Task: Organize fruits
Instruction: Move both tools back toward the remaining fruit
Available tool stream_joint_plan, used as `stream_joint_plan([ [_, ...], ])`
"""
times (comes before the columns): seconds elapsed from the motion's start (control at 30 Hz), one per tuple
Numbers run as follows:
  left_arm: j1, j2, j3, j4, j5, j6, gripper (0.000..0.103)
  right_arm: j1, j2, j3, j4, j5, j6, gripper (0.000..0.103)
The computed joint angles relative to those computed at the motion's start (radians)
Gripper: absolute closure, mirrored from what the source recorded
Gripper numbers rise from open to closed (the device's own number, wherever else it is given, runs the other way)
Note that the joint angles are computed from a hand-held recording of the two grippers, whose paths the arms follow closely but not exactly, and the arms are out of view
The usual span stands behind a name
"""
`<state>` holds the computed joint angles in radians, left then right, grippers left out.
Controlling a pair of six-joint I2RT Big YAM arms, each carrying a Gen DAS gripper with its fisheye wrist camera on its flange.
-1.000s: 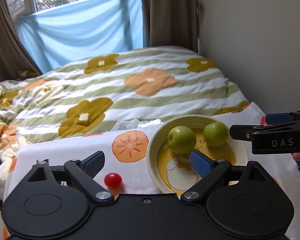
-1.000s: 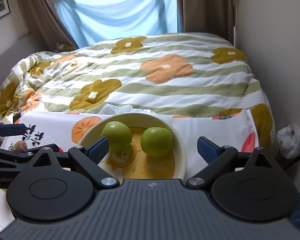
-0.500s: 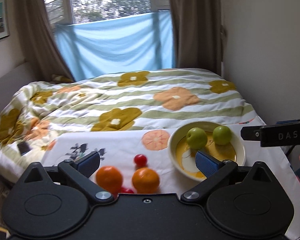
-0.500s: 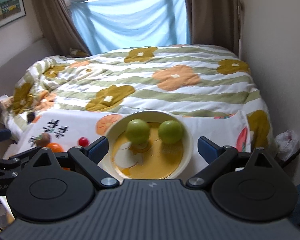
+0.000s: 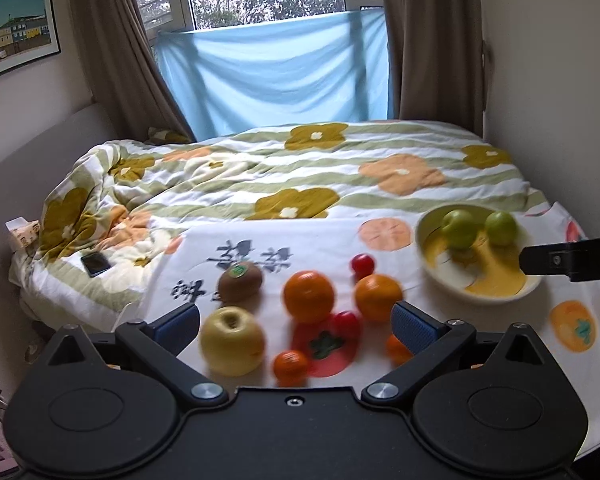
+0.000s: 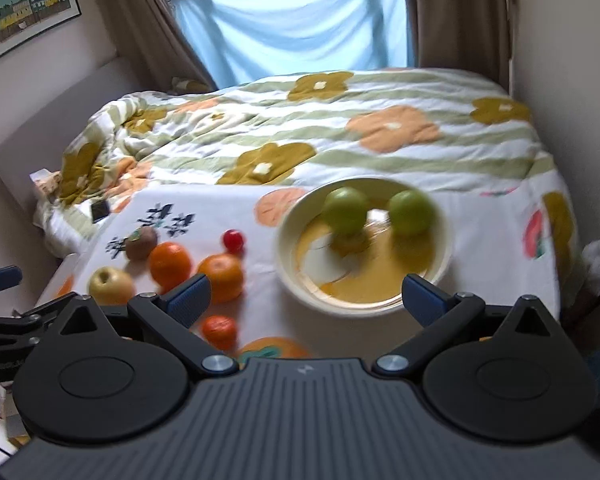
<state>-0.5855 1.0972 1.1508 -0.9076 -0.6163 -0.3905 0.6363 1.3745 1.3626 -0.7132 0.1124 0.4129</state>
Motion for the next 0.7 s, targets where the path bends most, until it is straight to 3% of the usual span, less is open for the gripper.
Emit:
stream_joint_plan([
  [0.1, 0.059, -0.032, -0.041, 0.019, 0.049, 0.058, 0.0, 0.042, 0.032, 0.017, -0.015, 0.034, 0.038, 0.0],
  [0.23, 0.172, -0.055, -0.08, 0.056, 0.189, 0.118, 0.0, 0.091, 0.073, 0.033, -0.023, 0.061, 0.12, 0.0],
  [0.4, 0.301, -0.036, -0.094, 0.063, 0.34, 0.164, 0.0, 0.135, 0.135, 0.068, -0.044, 0.105, 0.202, 0.0],
  [0.7, 0.438, 0.053, -0.091, 0.108, 0.518, 0.311, 0.002, 0.186, 0.245, 0.143, -0.092, 0.18, 0.317, 0.0],
])
